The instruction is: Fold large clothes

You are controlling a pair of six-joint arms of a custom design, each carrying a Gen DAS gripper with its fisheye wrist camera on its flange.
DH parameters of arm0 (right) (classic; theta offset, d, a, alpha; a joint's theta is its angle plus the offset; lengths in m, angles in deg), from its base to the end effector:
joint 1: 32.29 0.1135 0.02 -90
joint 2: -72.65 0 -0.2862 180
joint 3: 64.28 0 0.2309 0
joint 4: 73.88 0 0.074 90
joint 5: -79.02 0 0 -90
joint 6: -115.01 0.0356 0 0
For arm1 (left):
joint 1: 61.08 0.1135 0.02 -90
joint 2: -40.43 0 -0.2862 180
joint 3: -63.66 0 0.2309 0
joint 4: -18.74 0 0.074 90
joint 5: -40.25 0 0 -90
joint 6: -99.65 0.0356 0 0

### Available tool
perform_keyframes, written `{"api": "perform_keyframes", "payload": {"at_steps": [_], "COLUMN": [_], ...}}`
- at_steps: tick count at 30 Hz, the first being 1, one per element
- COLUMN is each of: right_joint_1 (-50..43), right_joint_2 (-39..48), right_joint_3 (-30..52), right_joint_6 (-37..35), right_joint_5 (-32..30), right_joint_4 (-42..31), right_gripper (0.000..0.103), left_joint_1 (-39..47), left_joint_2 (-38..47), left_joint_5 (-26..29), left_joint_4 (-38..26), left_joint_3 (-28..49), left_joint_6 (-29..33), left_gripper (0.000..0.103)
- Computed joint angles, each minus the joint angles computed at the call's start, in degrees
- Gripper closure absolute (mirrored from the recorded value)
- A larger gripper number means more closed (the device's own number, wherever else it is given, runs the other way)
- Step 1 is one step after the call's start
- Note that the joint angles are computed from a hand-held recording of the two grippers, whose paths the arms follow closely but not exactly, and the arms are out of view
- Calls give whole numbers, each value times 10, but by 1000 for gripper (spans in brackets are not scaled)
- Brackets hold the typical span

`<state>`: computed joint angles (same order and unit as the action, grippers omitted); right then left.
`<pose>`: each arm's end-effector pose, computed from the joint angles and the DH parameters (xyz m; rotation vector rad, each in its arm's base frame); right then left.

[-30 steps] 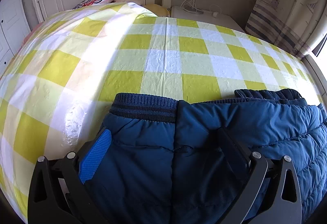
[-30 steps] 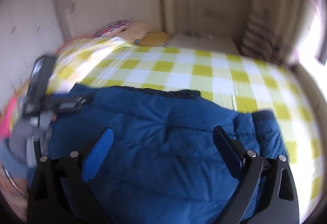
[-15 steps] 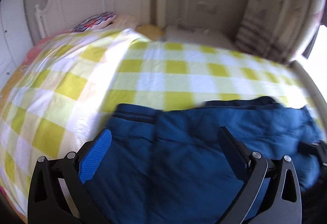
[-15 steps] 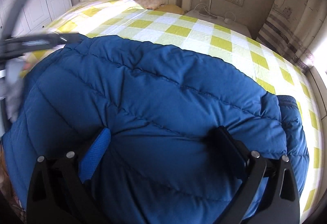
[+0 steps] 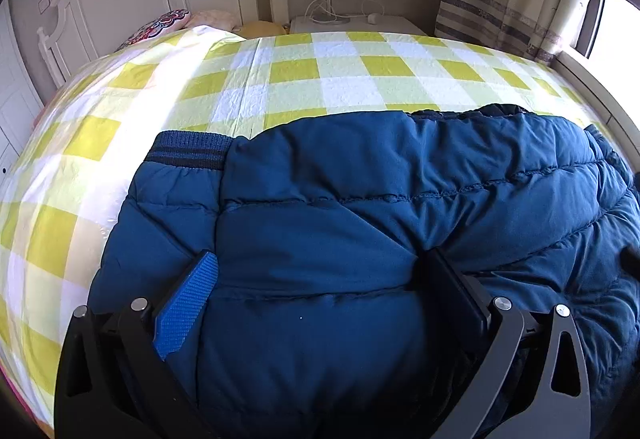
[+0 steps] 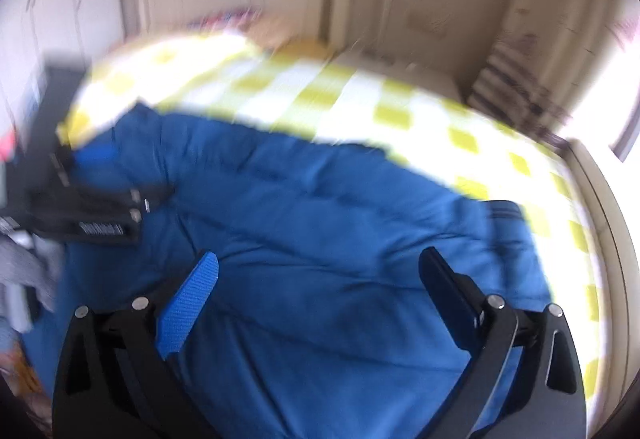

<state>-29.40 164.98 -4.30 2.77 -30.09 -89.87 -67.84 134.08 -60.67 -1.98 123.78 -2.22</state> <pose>0.2973 0.0267 0.1955 -0.6617 2.2732 0.2410 0.2931 -0.0280 0.1832 -0.1880 2.4889 0.1051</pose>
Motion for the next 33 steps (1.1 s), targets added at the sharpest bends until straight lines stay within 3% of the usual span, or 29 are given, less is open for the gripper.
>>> {"api": "perform_keyframes", "payload": {"at_steps": [3,5,7,8,13,16,19,21,23,25,29,33], "right_joint_1": [-79,-119,-165,-167,-135,-142,-115,-82,-19,-3,-18,-72], "right_joint_2": [18,98,174,176,97,13,-63,-69,-27,10,20,-22], "right_joint_3": [31,83,144,149,71,30,-18,-35,-54,-70,-32,-34], "right_joint_6": [-5,-16,-10,-10,-1,-25,-77,-96,-80,-73,-68,-79], "right_joint_5": [-21,-11,-110,-114,-42,-101,-102,-87,-14,-8,-25,-38], "right_joint_4": [-25,-62,-118,-124,-48,-66,-81,-79,-38,19,-36,-54], "right_gripper": [3,3,2,2,3,3,3,3,2,2,3,3], "left_joint_1": [-1,4,9,9,15,-3,-51,-102,-127,-106,-62,-30], "left_joint_2": [-1,-5,-5,-4,-10,-91,-159,-142,-67,-59,-73,-184], "left_joint_5": [2,14,19,20,33,8,0,-51,-78,-47,27,3], "left_joint_4": [1,8,11,11,-8,-20,-17,2,18,30,24,14], "left_joint_3": [-1,-7,-9,-7,2,-31,-61,-74,-69,-68,-70,-121], "left_joint_6": [-2,-4,-4,-3,-3,-29,-18,-14,-6,-8,-5,-2], "left_gripper": [4,4,4,4,4,4,4,4,4,4,4,4]}}
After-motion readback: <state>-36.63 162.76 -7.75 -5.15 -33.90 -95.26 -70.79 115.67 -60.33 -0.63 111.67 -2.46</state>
